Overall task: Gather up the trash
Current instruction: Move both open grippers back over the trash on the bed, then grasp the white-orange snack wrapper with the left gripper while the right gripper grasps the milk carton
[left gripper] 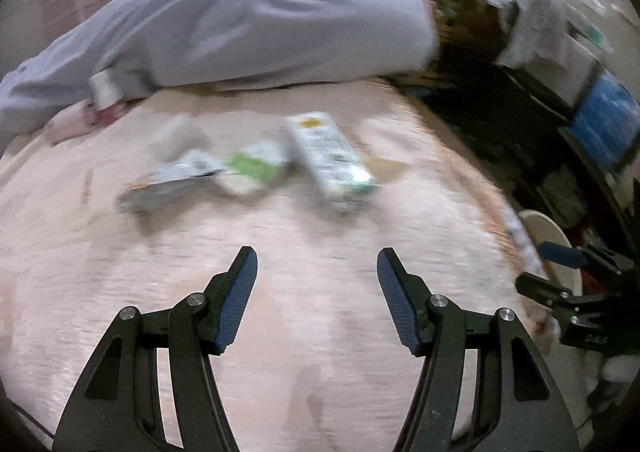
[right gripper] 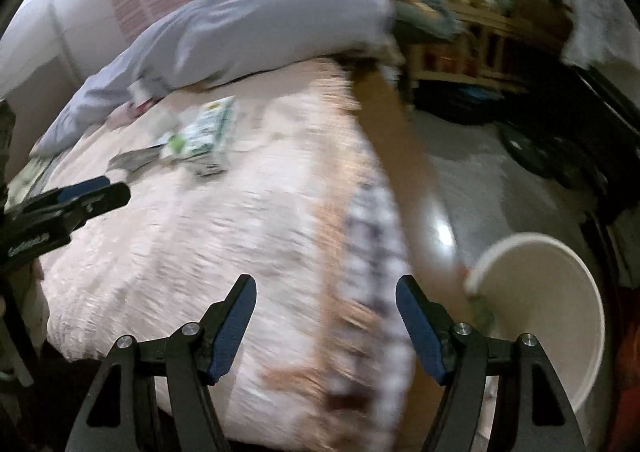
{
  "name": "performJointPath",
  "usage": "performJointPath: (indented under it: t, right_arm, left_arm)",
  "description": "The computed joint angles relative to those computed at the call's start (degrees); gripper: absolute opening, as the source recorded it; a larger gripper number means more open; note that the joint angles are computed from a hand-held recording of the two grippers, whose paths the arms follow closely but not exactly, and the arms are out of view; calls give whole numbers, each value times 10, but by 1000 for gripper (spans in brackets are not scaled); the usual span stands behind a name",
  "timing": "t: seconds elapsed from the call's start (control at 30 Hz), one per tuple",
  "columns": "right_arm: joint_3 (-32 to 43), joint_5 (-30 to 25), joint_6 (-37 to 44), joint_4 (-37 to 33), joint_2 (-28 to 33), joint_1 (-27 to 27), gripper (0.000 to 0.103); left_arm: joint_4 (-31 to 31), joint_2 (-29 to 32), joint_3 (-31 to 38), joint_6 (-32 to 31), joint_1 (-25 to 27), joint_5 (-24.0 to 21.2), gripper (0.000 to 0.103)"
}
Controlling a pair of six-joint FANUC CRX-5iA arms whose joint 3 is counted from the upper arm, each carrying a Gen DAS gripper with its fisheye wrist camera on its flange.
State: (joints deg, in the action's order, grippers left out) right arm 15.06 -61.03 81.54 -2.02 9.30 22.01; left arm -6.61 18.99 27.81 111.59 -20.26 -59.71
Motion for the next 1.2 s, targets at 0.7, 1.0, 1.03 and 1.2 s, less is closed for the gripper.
performJointPath:
  t: [0.7,1.0,1.03,1.2]
  right_arm:
    - [471,-171,43,-53,342,49,71]
    - [590,-205,41,-49,427,52,64]
    - [588,-203,40,-47,426,53,54]
    - [494,-158,43,-48,369,52,51]
  left_arm:
    - [-50,66,20,-155,107,8,61]
    - [-3,91,49,-176,121,-18,32]
    - [8,89,46,-179,123,-20,32]
    - [91,56,-3,-195,138,-15,30]
